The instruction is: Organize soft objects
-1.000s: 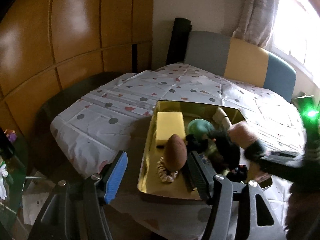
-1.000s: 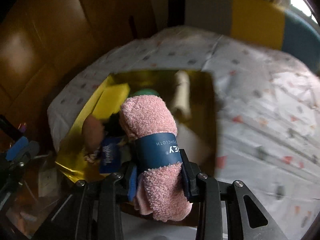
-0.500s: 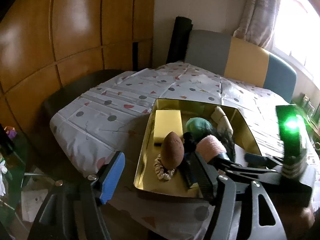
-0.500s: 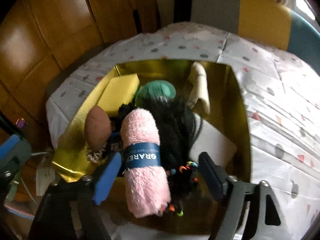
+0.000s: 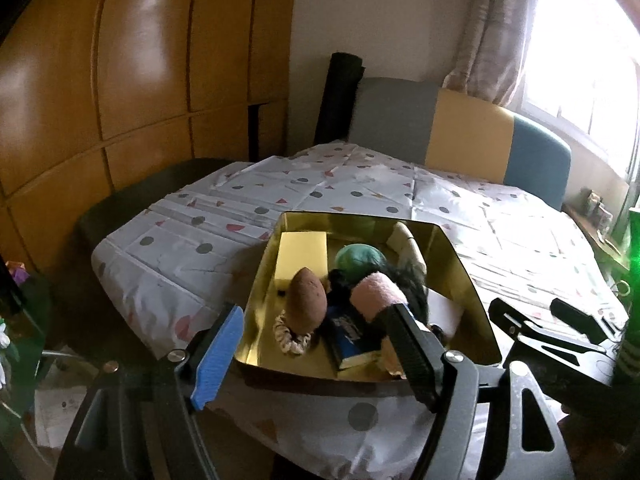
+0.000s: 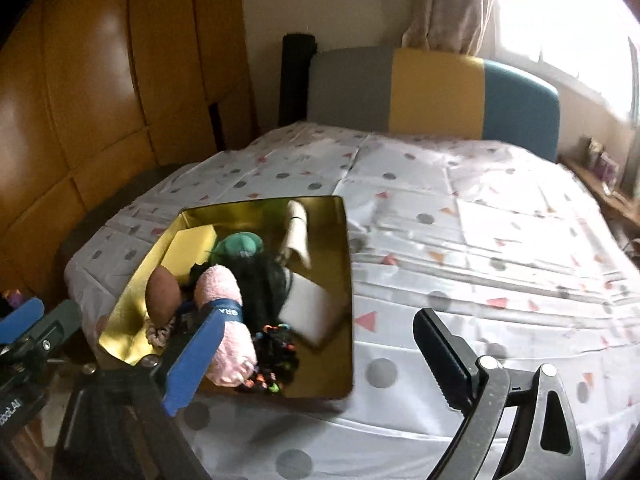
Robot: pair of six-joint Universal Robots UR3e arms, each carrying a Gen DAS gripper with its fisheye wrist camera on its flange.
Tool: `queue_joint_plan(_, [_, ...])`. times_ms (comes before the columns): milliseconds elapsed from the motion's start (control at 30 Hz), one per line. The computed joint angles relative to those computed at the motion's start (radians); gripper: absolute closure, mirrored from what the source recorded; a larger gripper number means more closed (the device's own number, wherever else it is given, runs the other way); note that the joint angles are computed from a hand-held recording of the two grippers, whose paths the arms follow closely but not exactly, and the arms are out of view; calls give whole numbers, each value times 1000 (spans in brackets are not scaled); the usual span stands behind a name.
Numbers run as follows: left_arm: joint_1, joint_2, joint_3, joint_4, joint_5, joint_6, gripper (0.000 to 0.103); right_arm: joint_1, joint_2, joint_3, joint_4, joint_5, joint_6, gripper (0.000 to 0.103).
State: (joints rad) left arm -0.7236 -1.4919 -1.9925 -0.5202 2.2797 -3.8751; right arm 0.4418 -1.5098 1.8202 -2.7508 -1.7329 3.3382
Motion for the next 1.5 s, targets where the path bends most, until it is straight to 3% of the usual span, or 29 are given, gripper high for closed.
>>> queue_joint_plan(533, [-67, -10, 22, -69, 48, -57, 28, 67, -45, 72, -70, -56, -8, 6])
queue_joint_plan(1500, [-53, -5, 24, -104, 30, -64, 28, 66, -46, 62, -53, -50, 1, 5])
